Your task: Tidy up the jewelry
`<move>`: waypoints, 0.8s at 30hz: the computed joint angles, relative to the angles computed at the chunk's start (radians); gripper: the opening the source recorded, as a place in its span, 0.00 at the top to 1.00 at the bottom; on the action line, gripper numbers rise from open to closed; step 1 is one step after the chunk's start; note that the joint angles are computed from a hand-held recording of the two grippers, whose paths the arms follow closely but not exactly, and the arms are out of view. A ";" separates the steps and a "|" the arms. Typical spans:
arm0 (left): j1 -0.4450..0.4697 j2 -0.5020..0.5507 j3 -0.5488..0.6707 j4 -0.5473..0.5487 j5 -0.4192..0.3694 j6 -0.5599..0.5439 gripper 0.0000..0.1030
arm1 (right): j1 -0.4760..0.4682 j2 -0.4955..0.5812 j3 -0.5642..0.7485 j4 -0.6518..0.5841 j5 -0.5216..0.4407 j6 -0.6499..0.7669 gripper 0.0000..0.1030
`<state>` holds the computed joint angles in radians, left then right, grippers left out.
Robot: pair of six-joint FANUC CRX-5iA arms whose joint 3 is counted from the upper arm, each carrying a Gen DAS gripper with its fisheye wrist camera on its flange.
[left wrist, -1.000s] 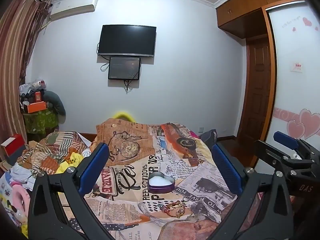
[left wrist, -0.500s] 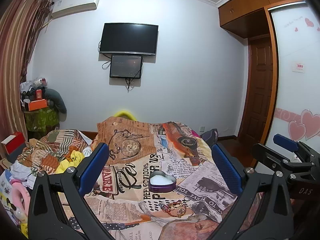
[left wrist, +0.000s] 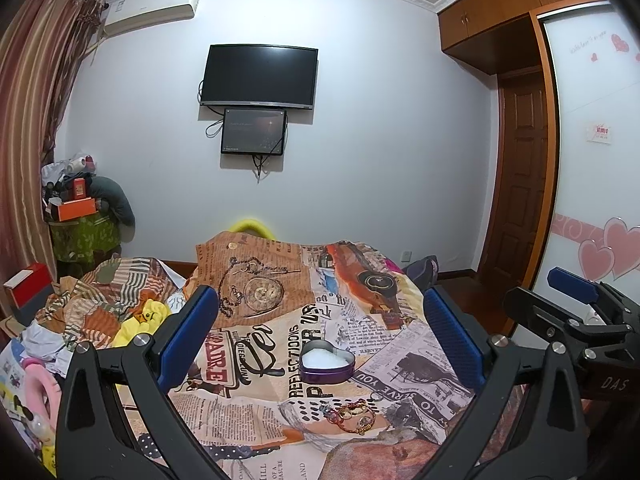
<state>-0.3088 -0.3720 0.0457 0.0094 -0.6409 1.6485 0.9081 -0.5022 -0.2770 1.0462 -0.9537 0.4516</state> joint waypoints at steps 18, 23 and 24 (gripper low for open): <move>-0.004 0.003 0.002 -0.005 -0.002 0.006 0.00 | 0.003 0.001 0.009 -0.010 0.001 0.007 0.00; -0.006 0.004 0.003 -0.008 -0.001 0.009 0.00 | -0.001 0.002 0.012 -0.016 0.003 0.012 0.00; -0.006 0.003 0.002 -0.009 -0.001 0.010 0.00 | -0.001 0.003 0.013 -0.017 0.003 0.013 0.00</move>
<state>-0.3148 -0.3687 0.0481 0.0005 -0.6420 1.6582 0.9067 -0.4997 -0.2640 1.0296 -0.9505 0.4650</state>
